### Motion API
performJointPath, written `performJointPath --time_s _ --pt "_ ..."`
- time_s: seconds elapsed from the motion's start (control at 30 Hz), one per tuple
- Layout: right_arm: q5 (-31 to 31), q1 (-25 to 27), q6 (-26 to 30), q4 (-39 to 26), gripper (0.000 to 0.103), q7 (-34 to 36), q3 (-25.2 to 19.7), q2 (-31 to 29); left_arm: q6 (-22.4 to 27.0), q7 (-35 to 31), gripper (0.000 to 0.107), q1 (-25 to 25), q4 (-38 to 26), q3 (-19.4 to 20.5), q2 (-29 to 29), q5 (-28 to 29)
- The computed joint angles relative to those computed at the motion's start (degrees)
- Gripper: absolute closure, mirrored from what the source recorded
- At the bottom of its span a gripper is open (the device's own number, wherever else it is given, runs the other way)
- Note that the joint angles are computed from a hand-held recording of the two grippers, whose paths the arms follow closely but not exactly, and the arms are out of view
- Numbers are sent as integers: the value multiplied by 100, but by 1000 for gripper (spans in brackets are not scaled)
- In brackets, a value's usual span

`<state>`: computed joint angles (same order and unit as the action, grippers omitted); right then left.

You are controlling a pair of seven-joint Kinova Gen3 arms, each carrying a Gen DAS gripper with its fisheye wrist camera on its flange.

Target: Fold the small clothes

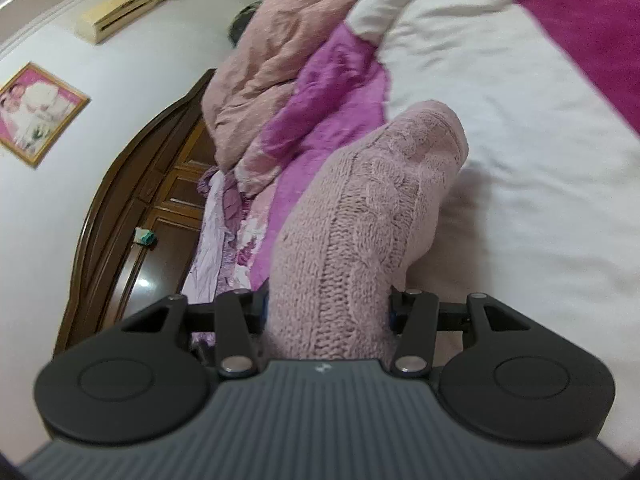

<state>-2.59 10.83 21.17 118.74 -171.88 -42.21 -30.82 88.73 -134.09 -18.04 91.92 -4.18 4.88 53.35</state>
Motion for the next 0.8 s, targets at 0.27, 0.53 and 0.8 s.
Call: performJointPath --time_s 0.27,0.53,0.8 --pt "-584 -140 1202 558 52 -744 -273 -771 -826 -325 60 386 1004 -70 -687 -848" --pt "-326 106 1952 66 43 -449 -676 -626 -870 -271 60 611 776 -164 -858 -1085" --pt "204 -74 2859 -420 41 -19 -348 -629 -1128 -124 60 812 657 -149 -970 -1096"
